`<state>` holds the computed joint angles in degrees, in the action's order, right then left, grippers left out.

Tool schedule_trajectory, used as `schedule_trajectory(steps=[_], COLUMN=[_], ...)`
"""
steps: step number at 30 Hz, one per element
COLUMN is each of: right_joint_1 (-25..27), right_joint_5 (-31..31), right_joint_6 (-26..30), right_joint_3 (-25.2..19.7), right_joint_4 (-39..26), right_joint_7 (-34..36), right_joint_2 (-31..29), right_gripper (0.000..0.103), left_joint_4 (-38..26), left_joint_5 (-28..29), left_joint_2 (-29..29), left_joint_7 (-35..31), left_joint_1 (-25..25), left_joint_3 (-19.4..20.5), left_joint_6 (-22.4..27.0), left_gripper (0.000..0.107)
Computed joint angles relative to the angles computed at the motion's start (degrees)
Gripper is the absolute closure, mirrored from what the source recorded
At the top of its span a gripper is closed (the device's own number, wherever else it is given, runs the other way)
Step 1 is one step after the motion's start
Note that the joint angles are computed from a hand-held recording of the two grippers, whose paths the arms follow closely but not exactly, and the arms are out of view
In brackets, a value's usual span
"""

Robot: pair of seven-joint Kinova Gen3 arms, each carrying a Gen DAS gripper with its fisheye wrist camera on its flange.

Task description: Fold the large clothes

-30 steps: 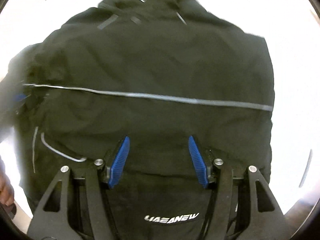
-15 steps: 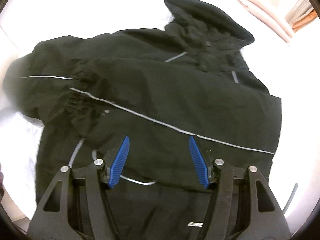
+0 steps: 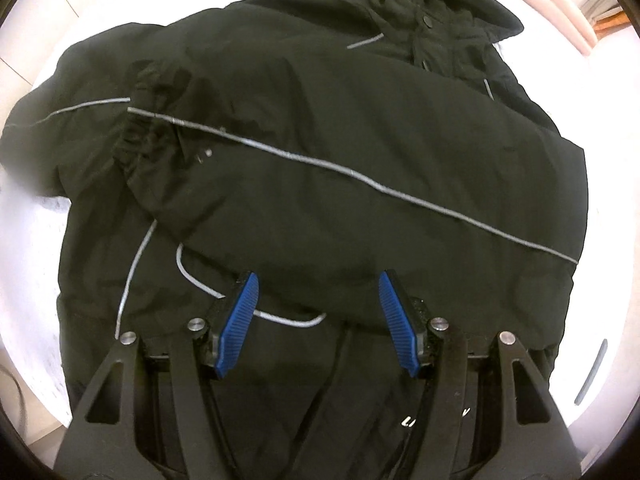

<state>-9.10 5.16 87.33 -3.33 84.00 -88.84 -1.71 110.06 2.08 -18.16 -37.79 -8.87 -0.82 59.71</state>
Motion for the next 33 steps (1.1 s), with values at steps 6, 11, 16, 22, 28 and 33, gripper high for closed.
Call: schedule_trajectory(steps=[6, 11, 16, 22, 28, 33], right_joint_1=[0.4, 1.2, 2.8, 5.8, 11.1, 17.2], right_joint_5=[-0.6, -0.8, -1.8, -1.3, -5.2, -7.7], right_joint_6=[-0.5, -1.0, -1.1, -2.3, -3.5, -2.4], right_joint_3=[0.3, 0.8, 2.4, 4.0, 9.0, 13.6], right_joint_4=[2.1, 3.5, 4.8, 6.9, 6.7, 4.5], right_joint_7=[-0.3, -0.1, 0.6, 1.3, 11.3, 20.7], right_joint_2=[-0.3, -1.2, -2.9, -5.0, -4.6, -3.7], right_gripper=[0.042, 0.042, 0.043, 0.043, 0.043, 0.043], left_joint_4=[0.4, -3.1, -10.2, -21.9, -34.3, -45.9], left_joint_5=[4.2, -1.7, -12.1, -23.7, -37.2, -48.7], left_joint_2=[5.2, 5.8, 3.2, 6.3, 16.3, 27.4], left_joint_7=[-6.3, -8.2, -4.4, 1.6, 7.6, 10.5], left_joint_1=[0.6, 1.7, 5.5, 15.1, 27.0, 38.5], left_joint_3=[-2.5, 0.8, 10.2, 21.4, 30.9, 39.1], left_joint_6=[-6.7, -4.3, 1.2, 8.7, 17.4, 24.5], left_gripper=[0.042, 0.09, 0.092, 0.093, 0.093, 0.093])
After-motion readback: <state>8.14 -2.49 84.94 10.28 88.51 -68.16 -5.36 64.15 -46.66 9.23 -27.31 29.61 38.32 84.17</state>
